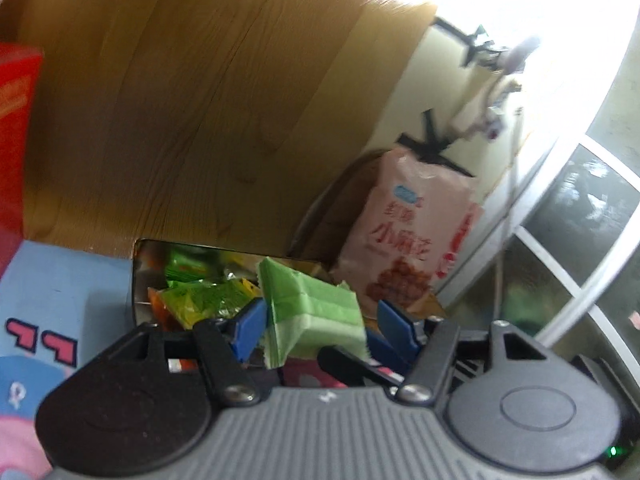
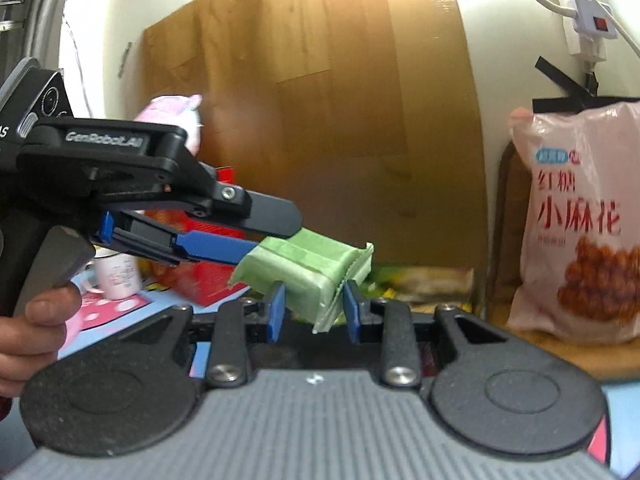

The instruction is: Organize snacks

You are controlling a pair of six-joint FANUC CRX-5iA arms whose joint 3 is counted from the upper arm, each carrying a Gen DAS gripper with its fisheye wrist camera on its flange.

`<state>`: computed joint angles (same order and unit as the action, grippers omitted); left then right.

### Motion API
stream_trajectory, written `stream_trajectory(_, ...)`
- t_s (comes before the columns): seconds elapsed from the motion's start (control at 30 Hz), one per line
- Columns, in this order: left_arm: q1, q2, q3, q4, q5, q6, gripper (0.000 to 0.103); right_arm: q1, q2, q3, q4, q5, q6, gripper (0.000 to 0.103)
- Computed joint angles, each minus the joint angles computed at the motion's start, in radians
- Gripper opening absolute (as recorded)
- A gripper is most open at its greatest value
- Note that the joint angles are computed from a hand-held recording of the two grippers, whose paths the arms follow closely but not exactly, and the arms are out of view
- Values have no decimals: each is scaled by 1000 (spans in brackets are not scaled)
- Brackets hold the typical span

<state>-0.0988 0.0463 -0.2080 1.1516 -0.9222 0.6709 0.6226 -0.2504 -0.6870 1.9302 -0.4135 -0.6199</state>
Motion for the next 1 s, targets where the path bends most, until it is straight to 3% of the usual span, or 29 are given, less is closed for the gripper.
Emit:
stream_trajectory(0.23, -26, 87, 46, -84, 26, 81, 62, -46, 59, 12, -1, -2, 25, 37)
stream_trajectory(0.37, -36, 73, 26, -86, 71, 61, 64, -63, 50, -7, 36, 2, -28, 50)
stream_trajectory(0.63, -15, -35, -64, -33, 132, 25, 67, -29, 29, -18, -6, -37, -18, 50)
stream_trajectory(0.8, 1, -167, -172, -85, 183, 24, 70, 84, -32, -74, -151, -125, 10, 51)
stream_trajectory(1.0, -10, -311, -268, -375, 248, 163, 70, 303, -99, -144, -385, -307, 19, 56)
